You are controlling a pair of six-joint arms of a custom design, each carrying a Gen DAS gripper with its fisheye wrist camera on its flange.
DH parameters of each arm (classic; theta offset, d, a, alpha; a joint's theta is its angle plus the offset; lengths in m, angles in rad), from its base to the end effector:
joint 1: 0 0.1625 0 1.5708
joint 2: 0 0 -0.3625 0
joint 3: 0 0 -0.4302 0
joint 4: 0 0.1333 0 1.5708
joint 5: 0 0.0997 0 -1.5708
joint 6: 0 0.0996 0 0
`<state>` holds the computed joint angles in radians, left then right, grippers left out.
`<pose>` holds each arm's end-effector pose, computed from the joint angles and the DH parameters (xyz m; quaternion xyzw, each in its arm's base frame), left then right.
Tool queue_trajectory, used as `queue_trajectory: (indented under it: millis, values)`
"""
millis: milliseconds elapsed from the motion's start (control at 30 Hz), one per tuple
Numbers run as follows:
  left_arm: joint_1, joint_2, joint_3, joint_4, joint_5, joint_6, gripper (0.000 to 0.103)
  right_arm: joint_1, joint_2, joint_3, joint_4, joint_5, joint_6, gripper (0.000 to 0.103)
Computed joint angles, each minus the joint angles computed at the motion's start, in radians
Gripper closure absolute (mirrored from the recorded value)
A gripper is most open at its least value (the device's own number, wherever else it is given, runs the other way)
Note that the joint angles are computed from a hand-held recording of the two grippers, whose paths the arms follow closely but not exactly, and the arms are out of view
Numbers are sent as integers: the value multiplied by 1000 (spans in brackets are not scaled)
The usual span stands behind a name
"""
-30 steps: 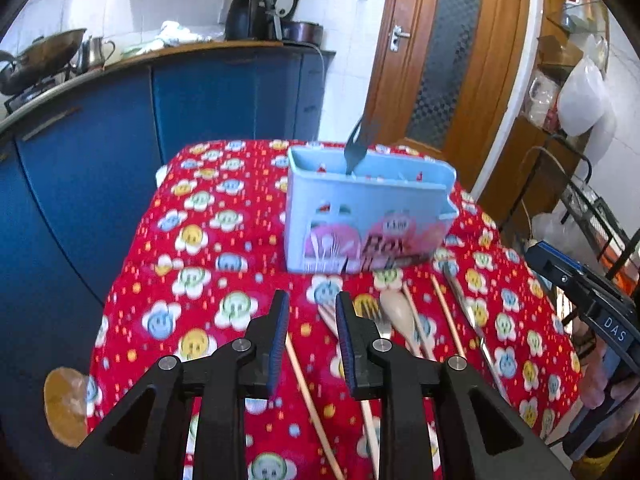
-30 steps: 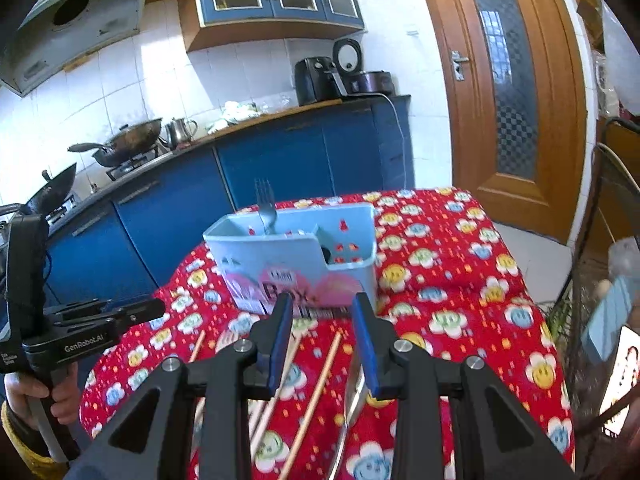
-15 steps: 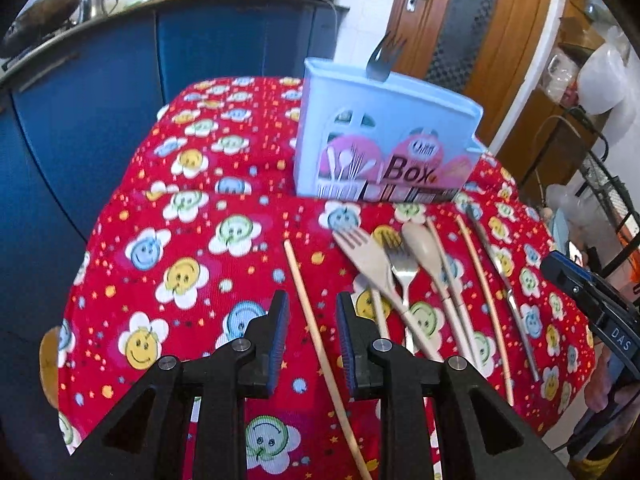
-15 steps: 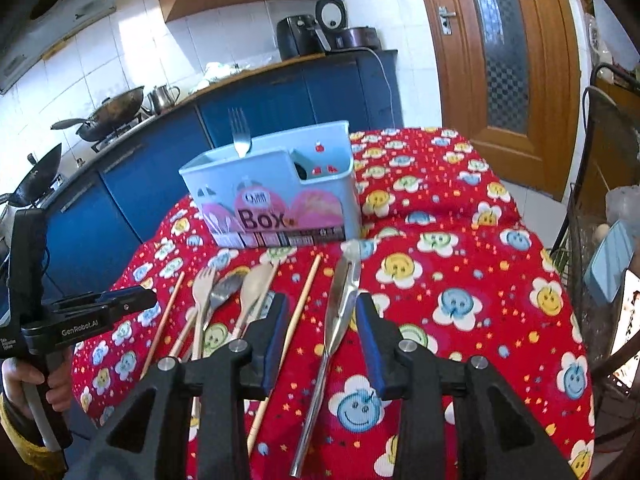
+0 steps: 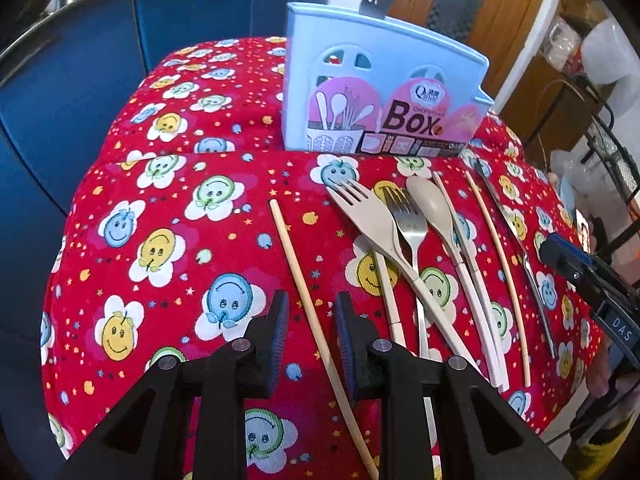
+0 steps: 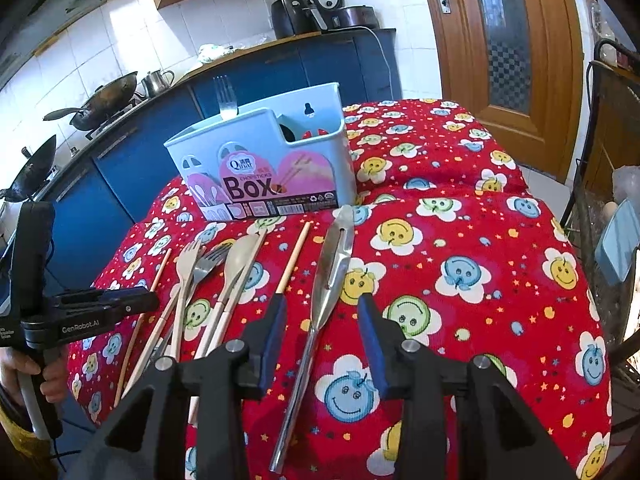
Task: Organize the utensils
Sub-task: 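Move both open grippers back down toward the utensil row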
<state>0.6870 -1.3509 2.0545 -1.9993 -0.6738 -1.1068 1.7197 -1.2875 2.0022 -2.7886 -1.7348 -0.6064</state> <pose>-0.2420 -0.4716 0.1511 -0.0402 0.8937 -0.2931 0.3374 0.1990 -0.5374 0.1906 0.3370 -0.9048 0.2236 0.1335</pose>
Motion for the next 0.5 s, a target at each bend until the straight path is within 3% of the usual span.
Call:
queue_trajectory:
  millis: [333,500]
  values:
    - [38,16,-53,14,-63,39,80,-14,5,-7,14,0,-2,62]
    - [60,30,-90,46,-81,51,90,-5,11,-19,34,-21,-14,61]
